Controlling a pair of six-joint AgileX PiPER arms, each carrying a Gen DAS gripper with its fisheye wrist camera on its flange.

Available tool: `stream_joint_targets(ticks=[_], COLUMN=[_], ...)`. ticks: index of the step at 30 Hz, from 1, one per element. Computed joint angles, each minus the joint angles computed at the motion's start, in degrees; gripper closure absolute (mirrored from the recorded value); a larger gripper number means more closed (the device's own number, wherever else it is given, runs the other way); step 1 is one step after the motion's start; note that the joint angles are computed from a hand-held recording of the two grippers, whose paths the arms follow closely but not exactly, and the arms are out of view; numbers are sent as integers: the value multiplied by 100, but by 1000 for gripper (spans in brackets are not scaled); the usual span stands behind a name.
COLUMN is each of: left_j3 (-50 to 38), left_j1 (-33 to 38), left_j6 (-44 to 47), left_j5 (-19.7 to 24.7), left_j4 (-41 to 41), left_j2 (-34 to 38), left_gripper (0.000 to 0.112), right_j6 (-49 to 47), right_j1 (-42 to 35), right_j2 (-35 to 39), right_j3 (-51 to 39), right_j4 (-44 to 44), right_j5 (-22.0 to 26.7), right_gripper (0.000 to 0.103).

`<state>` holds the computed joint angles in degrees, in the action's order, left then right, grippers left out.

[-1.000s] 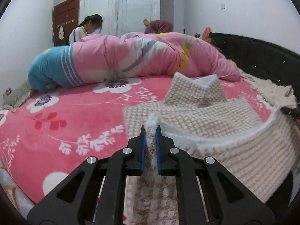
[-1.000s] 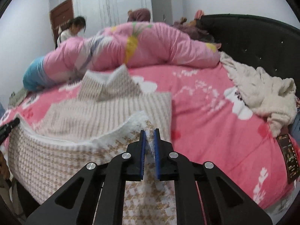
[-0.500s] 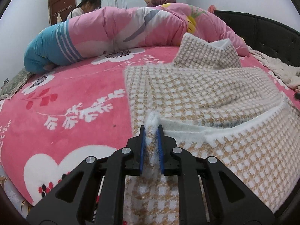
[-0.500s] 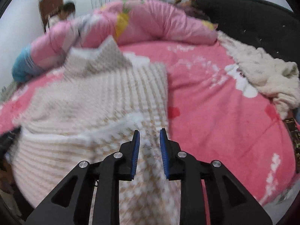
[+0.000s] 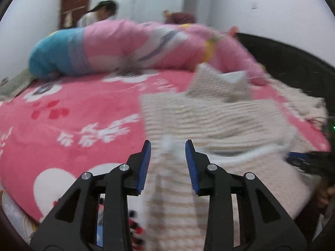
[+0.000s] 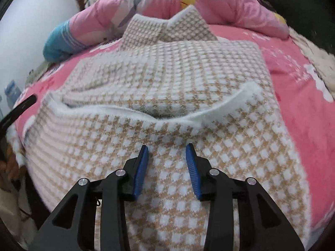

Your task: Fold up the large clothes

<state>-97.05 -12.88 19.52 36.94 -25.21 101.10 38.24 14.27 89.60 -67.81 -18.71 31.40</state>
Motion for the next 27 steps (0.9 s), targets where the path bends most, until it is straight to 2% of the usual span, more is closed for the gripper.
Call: stream_joint_targets(ticks=[1,3,5,6,7,8,9,10,12,14,17,20,23,24,26,27], left_j3=[-30,-112,-296,-448,-553,-713,-702,-462,-334,-394,-182,-80,-485,-575,-549,-417], left_j1=[-15,-236,-608,-837,-956,-968,-928,-832,-660,-632,-683,-686,-425,-376,-291,-244], left_j6=[356,787,583,234,-16,-198,-241,-79,247,260,322,336,549,531,457,521], left_j5=[181,463,600,644,693,831,802,598,618,760,689,669,984,1074,1148,1053], left_j4=[-378,-764,-362,158,471,555,410,35,-519,-541,-569,-712,-1151,-1203,-1189,-1233], left_j2=[-18,36,247,443,650,884,1007,956,892,891,756,703,985,1029,914,795], left_gripper=[79,76,68,67,67,66,65,65,65,66,66,65,65,65,65,62], right_j6=[142,933,1677,1761,1697,1405,1172,1070,1128,994,1323,1411,489,467,847,807], right_j1=[26,80,50,-83,-314,-578,-752,-805,-673,-673,-578,-590,-980,-951,-664,-587], right_j2=[-145,-338,-310,-183,57,286,299,162,84,-84,-361,-46,622,624,509,328], right_j3=[9,78,-17,-103,-127,-96,83,246,141,29,167,-43,-261,-342,-566,-498], right_j4=[-134,-949,-1616,-1649,-1588,-1299,-975,-880,-1035,-751,-1071,-1440,-568,-557,-878,-766], right_j5=[6,-7,352,554,689,594,270,111,393,506,162,168,-78,48,612,592], right_gripper=[66,66,66,66,66,67,67,67,67,67,67,67,67,67,67,66])
